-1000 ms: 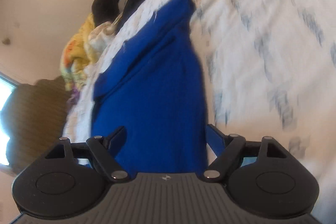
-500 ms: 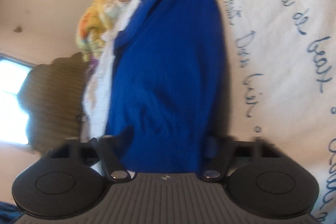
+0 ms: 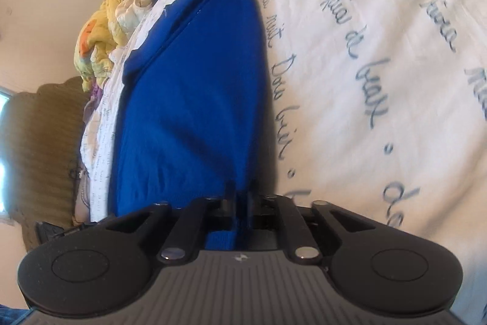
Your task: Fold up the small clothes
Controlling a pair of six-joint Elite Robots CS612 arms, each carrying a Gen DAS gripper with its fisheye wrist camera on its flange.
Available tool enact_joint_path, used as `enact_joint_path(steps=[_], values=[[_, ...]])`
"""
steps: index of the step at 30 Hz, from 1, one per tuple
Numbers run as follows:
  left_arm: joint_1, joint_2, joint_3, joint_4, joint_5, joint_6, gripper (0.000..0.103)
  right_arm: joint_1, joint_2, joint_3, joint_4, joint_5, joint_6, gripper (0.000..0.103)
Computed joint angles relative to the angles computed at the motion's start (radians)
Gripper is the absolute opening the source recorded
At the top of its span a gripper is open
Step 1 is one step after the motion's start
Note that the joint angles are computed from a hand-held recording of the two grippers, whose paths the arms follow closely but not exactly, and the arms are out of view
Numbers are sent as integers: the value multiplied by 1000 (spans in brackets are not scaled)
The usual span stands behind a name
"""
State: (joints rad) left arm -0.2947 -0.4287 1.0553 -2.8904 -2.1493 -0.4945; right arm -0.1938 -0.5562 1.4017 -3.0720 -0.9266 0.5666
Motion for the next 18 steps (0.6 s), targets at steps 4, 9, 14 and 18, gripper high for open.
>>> enact_joint_path(steps=[4,9,14,18], values=[[-8,5,12,-71,-48,-26,60,-5,9,26,-98,66,57,52],[-26,-21,8,67,73,116,9,1,-29,26,66,-11,-111,4],[-17,-42,32,92,113,198,9,7,-87,73,131,-155,-260,3],[-20,-54,27,112,145,253,10,10,-75,57,110,-144,-251,9]])
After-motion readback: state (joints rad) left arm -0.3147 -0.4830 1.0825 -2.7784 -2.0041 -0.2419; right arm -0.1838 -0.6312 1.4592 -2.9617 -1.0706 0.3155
